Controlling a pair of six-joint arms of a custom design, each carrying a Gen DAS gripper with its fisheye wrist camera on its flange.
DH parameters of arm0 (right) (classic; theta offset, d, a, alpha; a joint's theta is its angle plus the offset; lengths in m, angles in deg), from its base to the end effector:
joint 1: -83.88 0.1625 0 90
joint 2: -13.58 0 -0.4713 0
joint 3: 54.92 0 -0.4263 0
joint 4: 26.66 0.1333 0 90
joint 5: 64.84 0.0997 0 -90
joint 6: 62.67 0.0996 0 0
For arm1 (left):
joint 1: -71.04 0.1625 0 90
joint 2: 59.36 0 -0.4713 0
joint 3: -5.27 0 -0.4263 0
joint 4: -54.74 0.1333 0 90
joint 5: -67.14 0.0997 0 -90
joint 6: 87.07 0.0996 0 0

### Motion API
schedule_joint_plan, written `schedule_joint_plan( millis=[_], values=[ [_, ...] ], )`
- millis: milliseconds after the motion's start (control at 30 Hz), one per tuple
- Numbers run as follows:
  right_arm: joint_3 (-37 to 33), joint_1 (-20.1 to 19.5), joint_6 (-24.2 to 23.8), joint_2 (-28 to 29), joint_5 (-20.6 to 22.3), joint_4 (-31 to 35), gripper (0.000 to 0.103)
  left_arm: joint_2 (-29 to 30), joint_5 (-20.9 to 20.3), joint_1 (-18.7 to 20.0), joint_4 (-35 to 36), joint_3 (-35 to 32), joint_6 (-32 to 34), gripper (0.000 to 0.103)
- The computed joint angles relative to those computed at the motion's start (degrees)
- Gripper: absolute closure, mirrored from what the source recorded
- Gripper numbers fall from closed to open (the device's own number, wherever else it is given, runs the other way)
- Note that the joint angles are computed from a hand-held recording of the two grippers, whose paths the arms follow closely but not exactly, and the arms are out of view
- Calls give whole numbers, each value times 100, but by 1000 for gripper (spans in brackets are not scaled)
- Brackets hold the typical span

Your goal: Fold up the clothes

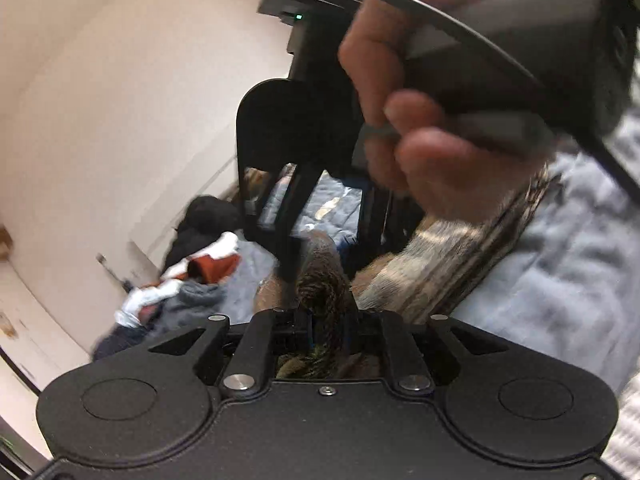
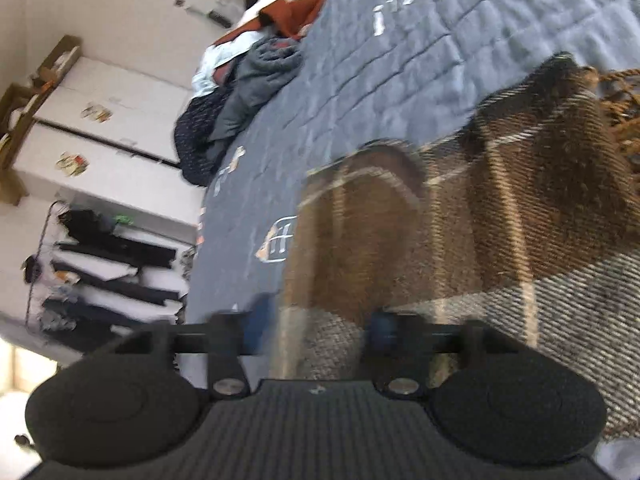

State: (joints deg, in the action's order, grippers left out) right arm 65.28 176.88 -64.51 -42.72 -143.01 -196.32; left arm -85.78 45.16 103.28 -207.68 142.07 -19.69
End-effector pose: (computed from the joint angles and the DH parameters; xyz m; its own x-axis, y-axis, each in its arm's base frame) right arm 0.1834 -0.5626 0.1050 -0.9724 -0.1376 -0.1885 -0.0816 0.9572 -0.2778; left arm -0.1784 -0.3793 0.0432 0.0228 0.1846 -0.9826 0.9763 0.2073 0.0616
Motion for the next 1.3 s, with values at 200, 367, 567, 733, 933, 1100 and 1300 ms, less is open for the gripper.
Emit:
schedule_joint_plan(
  millis=[200, 367, 567, 733, 933, 1100, 1300],
  values=[
    [70, -5, -105, -27, 50, -254, 88, 204, 94, 31, -715, -253, 1210, 64],
    [64, -60, 27, -72, 105, -308, 89, 148, 292, 180, -1136, -607, 1908, 43],
    [94, -29, -1, -225, 261, -331, 90, 47, 299, 445, -1201, -930, 2422, 43],
    [133, -149, 116, -381, 213, -609, 92, -247, 393, 534, -951, -752, 2715, 43],
    [281, -147, -316, -595, 283, -857, 93, -638, -60, 542, -42, -319, 2083, 43],
    [347, -53, -1147, -852, 145, -979, 93, -251, -135, 319, -476, -330, 2390, 40],
    [294, -153, -1352, -896, -793, -888, 93, 128, -176, -17, -806, -510, 2421, 27]
  ],
)
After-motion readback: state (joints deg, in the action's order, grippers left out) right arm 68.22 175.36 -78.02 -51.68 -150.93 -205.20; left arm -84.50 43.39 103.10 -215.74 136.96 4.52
